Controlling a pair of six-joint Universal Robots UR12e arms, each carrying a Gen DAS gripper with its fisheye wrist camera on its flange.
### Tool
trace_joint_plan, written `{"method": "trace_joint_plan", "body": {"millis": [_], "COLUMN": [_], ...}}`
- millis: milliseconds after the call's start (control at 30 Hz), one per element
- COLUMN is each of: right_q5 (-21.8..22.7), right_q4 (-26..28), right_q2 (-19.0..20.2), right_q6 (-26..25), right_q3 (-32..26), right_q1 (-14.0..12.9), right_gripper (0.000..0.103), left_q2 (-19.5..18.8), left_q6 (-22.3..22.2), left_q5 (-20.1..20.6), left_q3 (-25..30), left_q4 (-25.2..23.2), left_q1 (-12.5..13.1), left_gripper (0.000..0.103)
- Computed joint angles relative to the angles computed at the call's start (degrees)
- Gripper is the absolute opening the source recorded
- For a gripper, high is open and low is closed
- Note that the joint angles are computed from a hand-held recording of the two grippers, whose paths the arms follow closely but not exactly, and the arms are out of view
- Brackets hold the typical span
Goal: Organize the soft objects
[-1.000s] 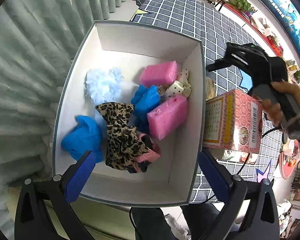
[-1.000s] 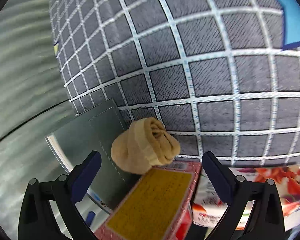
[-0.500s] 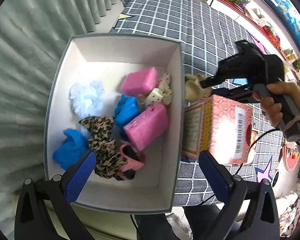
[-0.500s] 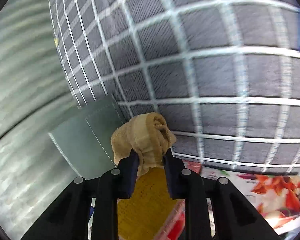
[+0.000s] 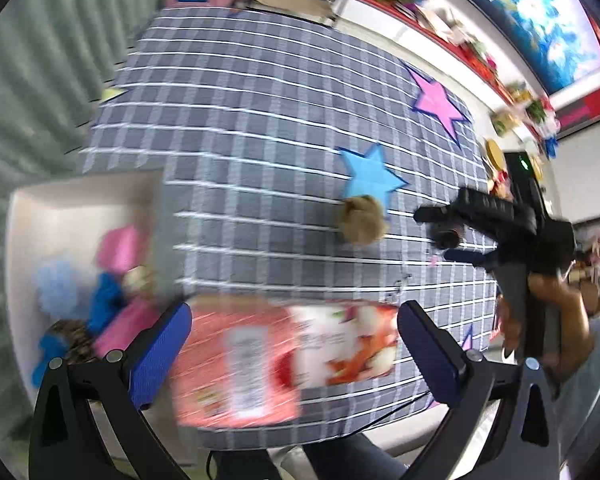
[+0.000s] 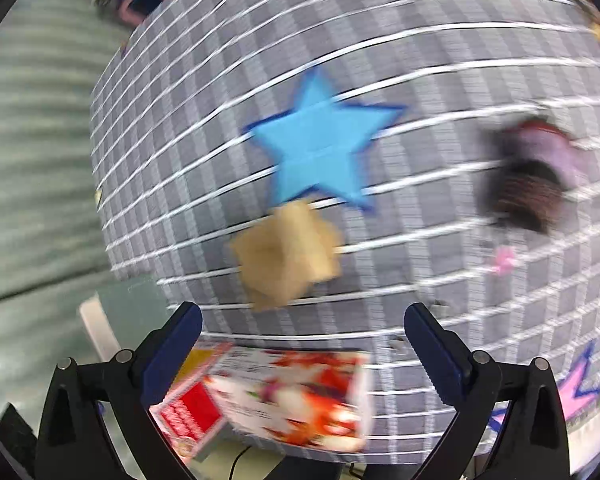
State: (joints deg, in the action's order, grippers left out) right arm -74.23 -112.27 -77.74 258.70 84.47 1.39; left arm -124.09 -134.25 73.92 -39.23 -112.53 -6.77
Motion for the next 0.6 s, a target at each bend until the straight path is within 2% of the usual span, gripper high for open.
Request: {"method": "trace_joint_plan", "body": {"millis": [67,267,333,467,600], "right_q5": [-2.0,-3.4,-3.8,-6.7,-6.3], "right_q4": [1.7,5.5,6.0,6.8,4.6], "right_q2": [-2.2,-8.4,-10.4,-10.7,-10.4], "right_q6": [3.2,9.2,9.2,7.3,5.6], "right_q3": [1.8,8.8,10.8,11.6,13.1], "right_q1": [0.3,-0.2,-1.0,-2.0,-3.9], "right_gripper": [0.102,0.102,0.102,0.102,0.102], "left_q2": [1.0,4.1,3.4,2.0,1.6], "left_q6": [0.2,-1.0,-2.9,-8.3,-12.2], "left_q5": [1.2,6.2,7.5,10.5,13.5], "left_q3": [-2.3,-12.2,-12.7,-14.0,-16.5], "left_q4": [1.3,11.9,12.1,14.4,18.8], "left_q1": [-1.9,-6.9,-7.9,-9.9,-11.2], "left_gripper": [0.103,0.103,0.103,0.103,0.103]}}
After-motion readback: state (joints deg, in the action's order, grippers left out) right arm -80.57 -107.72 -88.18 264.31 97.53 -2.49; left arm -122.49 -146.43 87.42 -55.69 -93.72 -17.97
